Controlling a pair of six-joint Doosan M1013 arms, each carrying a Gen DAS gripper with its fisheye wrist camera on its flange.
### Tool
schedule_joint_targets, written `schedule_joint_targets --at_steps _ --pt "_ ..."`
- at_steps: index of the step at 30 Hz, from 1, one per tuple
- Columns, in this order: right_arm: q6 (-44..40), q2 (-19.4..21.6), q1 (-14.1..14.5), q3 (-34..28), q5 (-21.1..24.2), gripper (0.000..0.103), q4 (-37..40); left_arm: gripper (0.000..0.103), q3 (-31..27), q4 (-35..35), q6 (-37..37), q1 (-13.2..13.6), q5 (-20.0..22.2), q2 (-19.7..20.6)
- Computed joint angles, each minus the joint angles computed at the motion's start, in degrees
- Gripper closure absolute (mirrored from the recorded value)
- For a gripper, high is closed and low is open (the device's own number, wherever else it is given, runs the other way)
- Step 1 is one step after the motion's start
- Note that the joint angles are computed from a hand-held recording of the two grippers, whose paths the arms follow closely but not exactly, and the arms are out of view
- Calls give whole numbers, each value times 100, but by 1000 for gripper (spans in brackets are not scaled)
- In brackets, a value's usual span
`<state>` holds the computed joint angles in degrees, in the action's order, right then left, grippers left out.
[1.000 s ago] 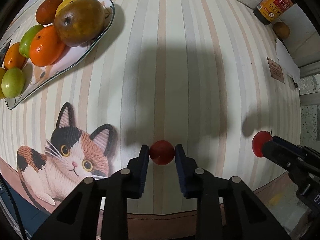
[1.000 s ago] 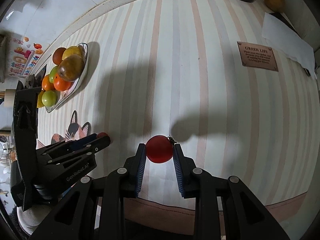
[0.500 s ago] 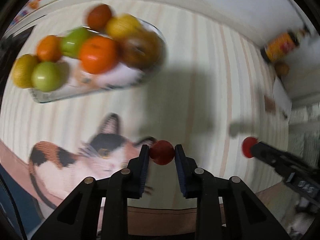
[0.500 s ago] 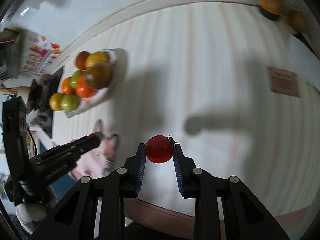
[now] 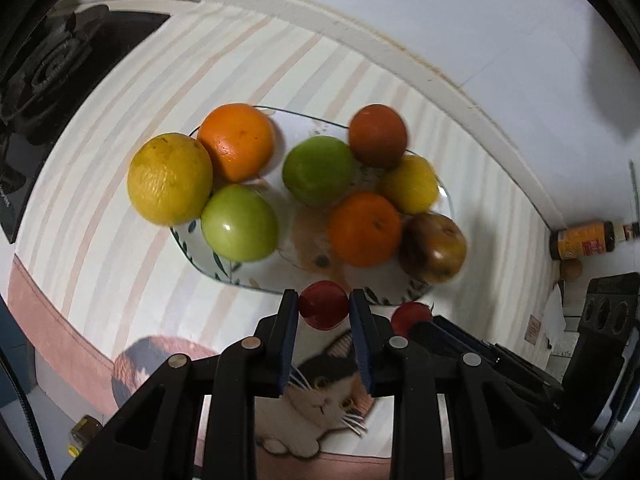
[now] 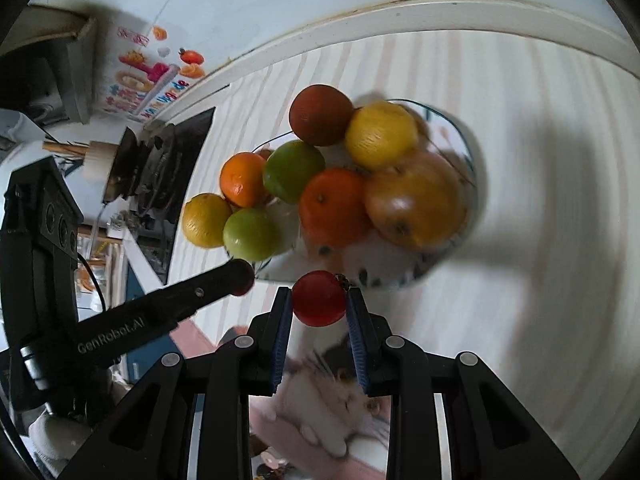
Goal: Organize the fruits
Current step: 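Carry both cherry tomatoes onto the floral plate and open both grippers, then lift both grippers back away from the plate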
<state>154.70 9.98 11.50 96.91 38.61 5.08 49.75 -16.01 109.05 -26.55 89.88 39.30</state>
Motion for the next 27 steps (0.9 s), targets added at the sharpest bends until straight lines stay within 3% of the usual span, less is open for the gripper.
schedule_joint_targets --at_steps 6,7,10,11,16,19,20,22,27 --pt "-278 252 -143 -147 98 72 414 79 -453 -33 -162 38 379 331" --pt "-240 243 -141 -132 107 70 382 79 -455 17 -160 28 360 327" --pt "-103 247 -151 -167 192 45 262 78 -556 29 -234 25 472 382" --pt "-103 207 -154 -130 173 42 257 77 -565 15 -239 28 502 386" --pt "152 78 -113 -138 345 37 -41 73 -495 180 -138 14 360 294" --pt "382 -2 6 -267 823 19 -594 51 -232 429 7 -8 -54 75" --pt "471 -10 73 -361 1125 16 -871 38 -120 529 46 -16 -223 -11" --pt "505 -20 177 -488 1583 10 -1245 25 153 811 114 -49 -607 -213" --pt "506 -1 394 -721 2581 7 -1875 9 697 1096 43 -28 -1181 -619"
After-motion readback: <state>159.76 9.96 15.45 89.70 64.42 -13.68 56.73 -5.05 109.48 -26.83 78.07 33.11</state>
